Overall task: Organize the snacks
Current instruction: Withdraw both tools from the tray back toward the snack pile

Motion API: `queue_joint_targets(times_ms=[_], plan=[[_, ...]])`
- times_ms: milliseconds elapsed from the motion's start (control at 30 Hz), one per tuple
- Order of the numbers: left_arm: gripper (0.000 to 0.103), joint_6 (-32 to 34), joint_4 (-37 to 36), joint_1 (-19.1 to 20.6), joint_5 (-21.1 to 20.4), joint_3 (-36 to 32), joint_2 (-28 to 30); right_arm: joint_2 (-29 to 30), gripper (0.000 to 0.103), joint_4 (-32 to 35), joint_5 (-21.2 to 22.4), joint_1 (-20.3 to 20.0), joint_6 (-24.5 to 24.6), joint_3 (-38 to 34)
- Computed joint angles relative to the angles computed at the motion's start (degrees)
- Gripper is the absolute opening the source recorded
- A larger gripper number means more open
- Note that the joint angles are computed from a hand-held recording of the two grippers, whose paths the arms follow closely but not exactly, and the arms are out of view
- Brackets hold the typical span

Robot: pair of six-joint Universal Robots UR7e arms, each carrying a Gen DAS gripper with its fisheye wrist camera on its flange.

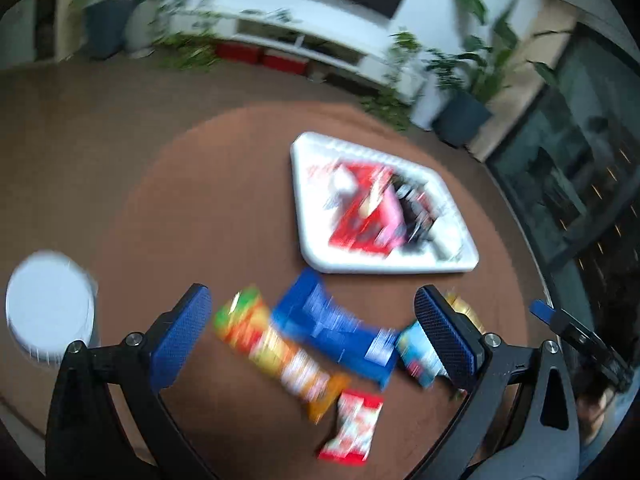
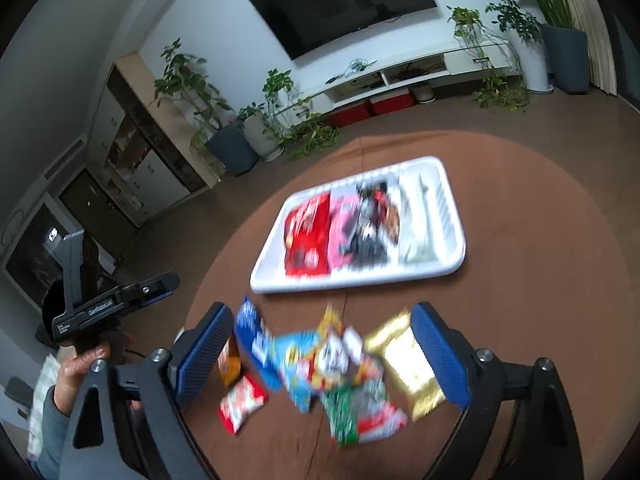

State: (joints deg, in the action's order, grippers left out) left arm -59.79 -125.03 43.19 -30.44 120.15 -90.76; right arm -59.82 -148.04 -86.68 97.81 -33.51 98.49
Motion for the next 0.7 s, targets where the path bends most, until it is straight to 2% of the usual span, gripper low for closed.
queue_joint_targets(times_ms=[67,133,200,267,433,567,633,700], plan=[[0.103,-10.5,5.4,-0.9,0.3,2.6,-1.3,-1.4,0.093,-2.0,-0.1,-0.4,-0.1,3.0],[0.103,-18.0,10.4,-0.6,-1.1,3.2,-1.0,-2.2,0.09,-3.9,-0.7,-0.4,-0.1,5.1],[0.103,-19.8,11.7,-0.4,-2.1,3.4,-0.4,-2.8,0.088,-5.0,-1.4,-0.2,-1.0,6.4],[0.103,-23.1,16.3,-1.0,-0.8,2.5,0.6,-3.2,0.085,-6.1,-2.1,0.2,-2.5,7.8],[0.102,-26.3,20.9,-0.5,0.4,1.0,2.5,-3.6,0.081,-8.7,-2.4,0.8,-4.8,10.1],[0.101,-24.3,20.3,0.7,0.0,0.1,3.4,-3.6,0.08,-8.4,-2.7,1.1,-6.0,10.6],[0.093,-22.4,19.2,1.5,-0.6,-0.3,4.0,-3.6,0.08,-8.4,-2.7,1.0,-6.0,10.6],[0.076,-20.3,17.1,2.6,-1.3,-0.3,4.3,-3.5,0.08,-8.5,-2.9,1.0,-6.1,10.5]])
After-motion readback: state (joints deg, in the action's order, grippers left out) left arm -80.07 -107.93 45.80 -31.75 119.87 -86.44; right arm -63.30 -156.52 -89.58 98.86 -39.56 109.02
